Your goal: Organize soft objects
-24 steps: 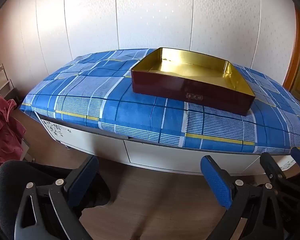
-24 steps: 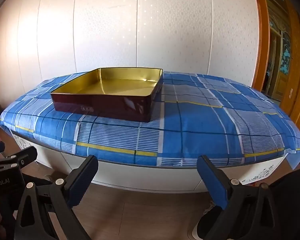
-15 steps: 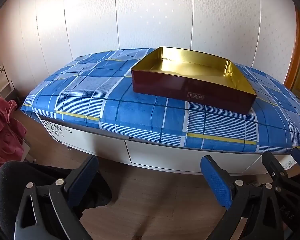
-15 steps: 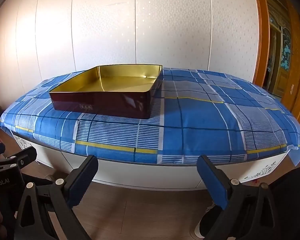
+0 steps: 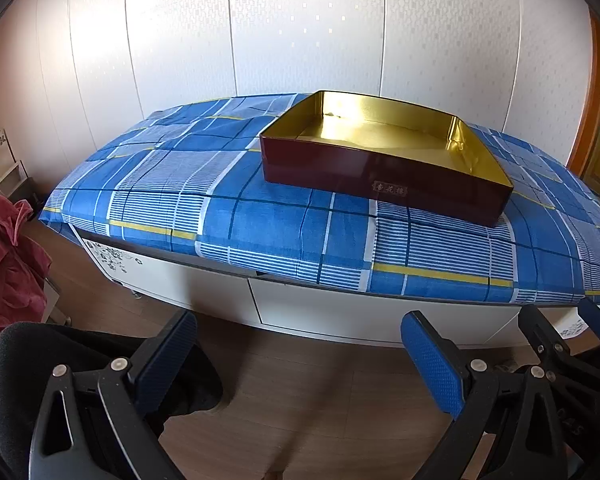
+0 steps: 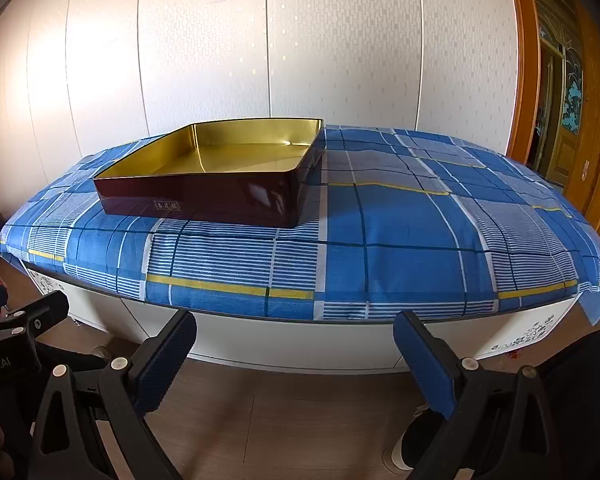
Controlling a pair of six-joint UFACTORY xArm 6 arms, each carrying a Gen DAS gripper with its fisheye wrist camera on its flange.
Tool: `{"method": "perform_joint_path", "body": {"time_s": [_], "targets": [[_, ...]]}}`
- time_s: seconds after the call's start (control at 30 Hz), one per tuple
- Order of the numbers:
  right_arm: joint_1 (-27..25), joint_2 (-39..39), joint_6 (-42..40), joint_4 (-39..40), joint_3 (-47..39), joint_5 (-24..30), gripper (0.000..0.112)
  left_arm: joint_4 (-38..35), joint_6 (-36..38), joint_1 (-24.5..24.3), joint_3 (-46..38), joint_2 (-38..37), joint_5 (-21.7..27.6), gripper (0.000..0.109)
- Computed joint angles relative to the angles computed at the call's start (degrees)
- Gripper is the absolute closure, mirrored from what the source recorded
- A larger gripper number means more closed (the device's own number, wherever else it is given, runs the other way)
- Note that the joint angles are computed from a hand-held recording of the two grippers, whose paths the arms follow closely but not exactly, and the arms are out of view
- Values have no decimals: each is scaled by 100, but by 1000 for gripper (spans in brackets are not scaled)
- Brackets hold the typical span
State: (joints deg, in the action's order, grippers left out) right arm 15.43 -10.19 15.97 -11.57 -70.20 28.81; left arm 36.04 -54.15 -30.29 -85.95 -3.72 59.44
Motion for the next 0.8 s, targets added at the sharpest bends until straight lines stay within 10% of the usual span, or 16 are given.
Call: {"method": "perform_joint_path", "body": {"time_s": [0.8], "targets": [[2,38,0,-4,-35,25,12,-42,69,-10,-6,25,-42,6]]}}
